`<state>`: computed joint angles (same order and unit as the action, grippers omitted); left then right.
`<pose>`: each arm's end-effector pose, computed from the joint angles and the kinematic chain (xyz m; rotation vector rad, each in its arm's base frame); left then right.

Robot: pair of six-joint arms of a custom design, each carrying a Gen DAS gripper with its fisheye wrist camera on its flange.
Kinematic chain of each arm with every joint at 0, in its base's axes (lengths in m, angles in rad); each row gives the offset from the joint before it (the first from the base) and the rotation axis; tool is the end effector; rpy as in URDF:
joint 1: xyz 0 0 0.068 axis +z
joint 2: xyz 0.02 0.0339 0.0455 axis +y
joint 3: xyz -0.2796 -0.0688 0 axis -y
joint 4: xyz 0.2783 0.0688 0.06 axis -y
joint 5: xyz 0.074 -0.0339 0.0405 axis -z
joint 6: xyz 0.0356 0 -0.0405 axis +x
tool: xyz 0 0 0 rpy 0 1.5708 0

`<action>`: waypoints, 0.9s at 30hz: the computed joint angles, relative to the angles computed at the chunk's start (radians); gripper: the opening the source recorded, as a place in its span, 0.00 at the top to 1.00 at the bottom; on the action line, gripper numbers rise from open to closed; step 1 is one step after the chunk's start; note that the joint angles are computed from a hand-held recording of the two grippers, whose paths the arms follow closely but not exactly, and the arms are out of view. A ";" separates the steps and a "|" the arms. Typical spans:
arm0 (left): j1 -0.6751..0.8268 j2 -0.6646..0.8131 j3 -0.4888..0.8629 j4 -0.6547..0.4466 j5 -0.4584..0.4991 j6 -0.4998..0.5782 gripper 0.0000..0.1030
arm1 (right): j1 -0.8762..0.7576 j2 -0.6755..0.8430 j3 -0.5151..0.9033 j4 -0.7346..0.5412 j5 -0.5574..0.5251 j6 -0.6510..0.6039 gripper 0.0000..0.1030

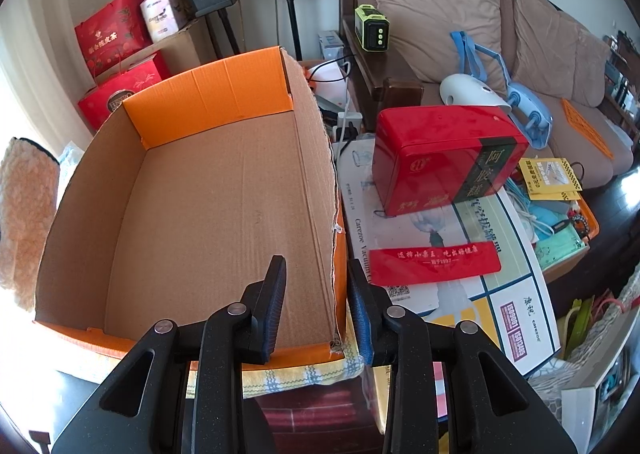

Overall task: Organize objects
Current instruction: 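Lift the pink towel with the left gripper and carry it over the box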

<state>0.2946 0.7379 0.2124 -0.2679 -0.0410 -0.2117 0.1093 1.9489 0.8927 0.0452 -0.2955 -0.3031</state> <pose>0.1535 0.0481 0.1358 -0.6116 2.2847 0.0886 0.3665 0.0506 0.0691 -0.6268 2.4655 0.3058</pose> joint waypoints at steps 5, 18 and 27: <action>-0.074 0.076 0.086 0.018 -0.028 -0.009 0.90 | -0.001 0.001 0.001 -0.001 -0.001 0.000 0.69; -0.305 0.375 0.283 0.141 -0.061 -0.055 0.90 | -0.007 0.001 0.011 -0.017 -0.012 -0.012 0.70; -0.513 0.656 0.407 0.224 -0.133 -0.081 0.90 | -0.014 0.017 0.030 -0.031 -0.027 -0.002 0.71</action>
<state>-0.2189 1.3936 0.6189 -0.0441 -0.1743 -0.2923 0.0951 1.9656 0.9229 0.0138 -0.3222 -0.3052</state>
